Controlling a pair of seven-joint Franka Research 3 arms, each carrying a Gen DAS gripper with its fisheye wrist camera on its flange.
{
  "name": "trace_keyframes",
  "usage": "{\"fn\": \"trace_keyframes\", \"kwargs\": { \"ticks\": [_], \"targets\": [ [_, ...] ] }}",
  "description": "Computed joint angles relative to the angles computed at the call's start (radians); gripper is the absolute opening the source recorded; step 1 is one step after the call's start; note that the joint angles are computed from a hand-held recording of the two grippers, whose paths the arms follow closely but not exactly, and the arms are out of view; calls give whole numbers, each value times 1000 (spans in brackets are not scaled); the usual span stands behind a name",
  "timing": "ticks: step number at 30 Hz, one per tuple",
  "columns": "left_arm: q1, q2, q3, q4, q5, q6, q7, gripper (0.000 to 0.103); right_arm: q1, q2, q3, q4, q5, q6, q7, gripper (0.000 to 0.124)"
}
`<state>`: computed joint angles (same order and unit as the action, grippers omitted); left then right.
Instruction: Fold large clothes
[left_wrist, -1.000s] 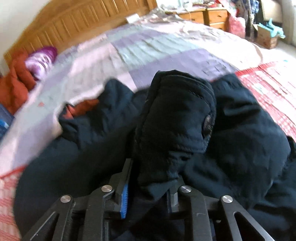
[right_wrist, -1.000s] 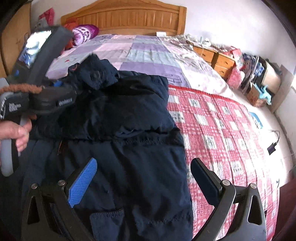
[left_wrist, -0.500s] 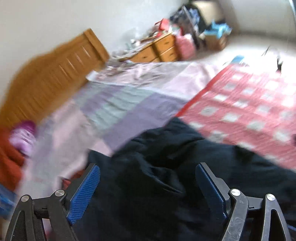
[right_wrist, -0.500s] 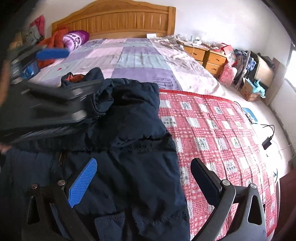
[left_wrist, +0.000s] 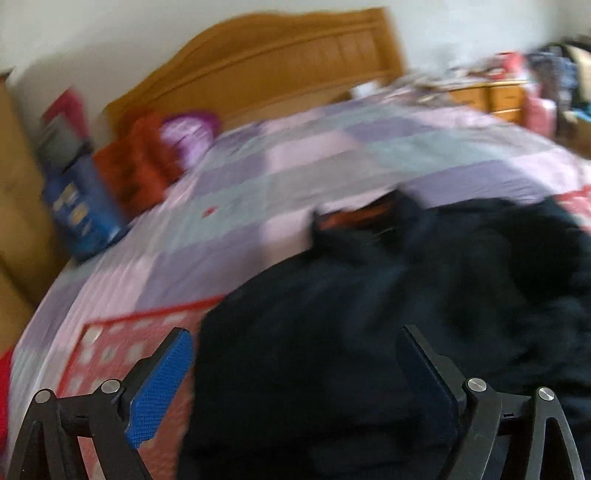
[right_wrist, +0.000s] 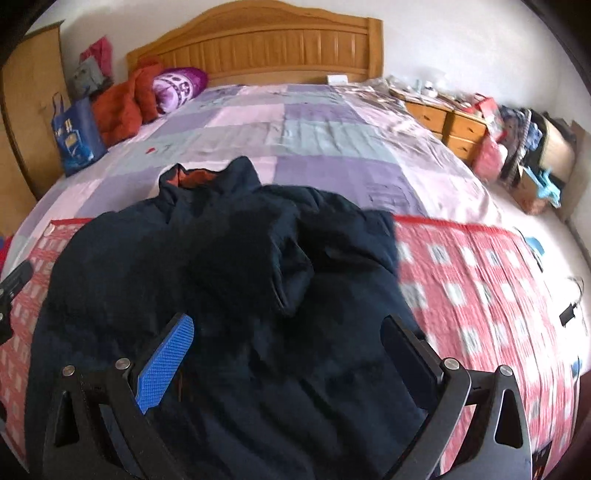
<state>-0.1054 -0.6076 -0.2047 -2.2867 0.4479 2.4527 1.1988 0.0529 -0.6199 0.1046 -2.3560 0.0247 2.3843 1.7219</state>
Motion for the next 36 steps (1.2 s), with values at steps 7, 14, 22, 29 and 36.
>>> {"fn": "trace_keyframes", "kwargs": {
  "ticks": [7,14,22,29,36],
  "targets": [
    [104,98,38,11,23,-33,-94,92,9,214,-19,149,22,-22,54,103],
    [79,202,92,-5,-109,-110,-80,92,95,330,-52,202,94,-98,-86,26],
    [73,178,99,-38,-141,-53,-57,93,48,228,-55,95,69,-1,-39,12],
    [82,194,80,5,-117,-86,-66,92,21,226,-11,117,-64,-52,-24,45],
    [33,226,79,98,-143,28,27,93,-12,119,82,91,-300,154,120,78]
  ]
}}
